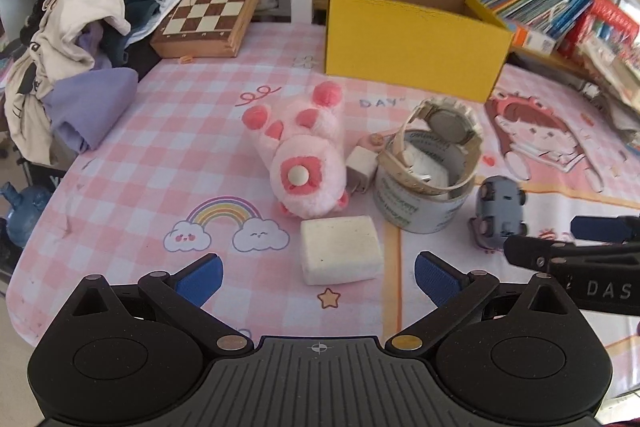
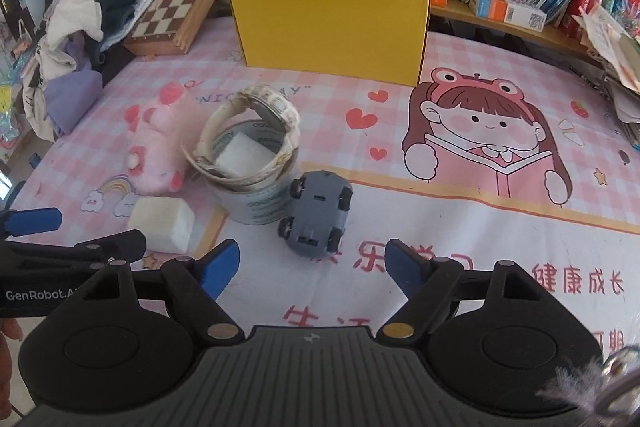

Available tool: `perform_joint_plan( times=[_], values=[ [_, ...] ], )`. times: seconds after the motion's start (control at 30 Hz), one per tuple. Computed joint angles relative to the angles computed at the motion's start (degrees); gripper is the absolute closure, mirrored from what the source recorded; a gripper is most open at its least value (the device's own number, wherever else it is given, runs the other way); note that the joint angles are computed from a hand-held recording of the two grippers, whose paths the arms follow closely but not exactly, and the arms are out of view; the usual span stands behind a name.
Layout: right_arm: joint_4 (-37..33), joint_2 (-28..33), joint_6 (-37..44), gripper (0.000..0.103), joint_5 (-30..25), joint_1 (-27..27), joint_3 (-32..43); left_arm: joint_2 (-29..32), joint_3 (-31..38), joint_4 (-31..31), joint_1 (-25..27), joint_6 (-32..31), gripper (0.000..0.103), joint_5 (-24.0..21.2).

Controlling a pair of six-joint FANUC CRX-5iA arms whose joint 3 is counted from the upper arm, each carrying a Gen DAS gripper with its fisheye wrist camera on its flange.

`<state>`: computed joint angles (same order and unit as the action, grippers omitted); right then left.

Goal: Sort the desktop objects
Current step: 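Grasp the white sponge with the left tool while the right tool grasps the grey toy car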

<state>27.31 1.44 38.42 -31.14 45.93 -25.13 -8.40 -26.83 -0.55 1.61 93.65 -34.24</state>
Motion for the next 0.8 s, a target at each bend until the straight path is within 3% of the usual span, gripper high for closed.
perform_joint_plan(
  times=[0.23,0.6,0.8],
  values=[
    [-7.04,4.01,9.57,0.031,-0.56,-2.18,4.74,3.96,3.97,-5.26,-2.06,5.93,0.013,-2.25],
    [-15.18,8.25,19.49,0.031,-2.57,-4.26,10.76,8.41,8.25,-8.98,-3.5,11.02,0.014,-4.69],
    [-17.1,10.34,21.46,0.039,-4.1,-4.92,13.32,10.15,9.71,-10.11,-3.96,11.44,0.014,-5.06]
  ],
)
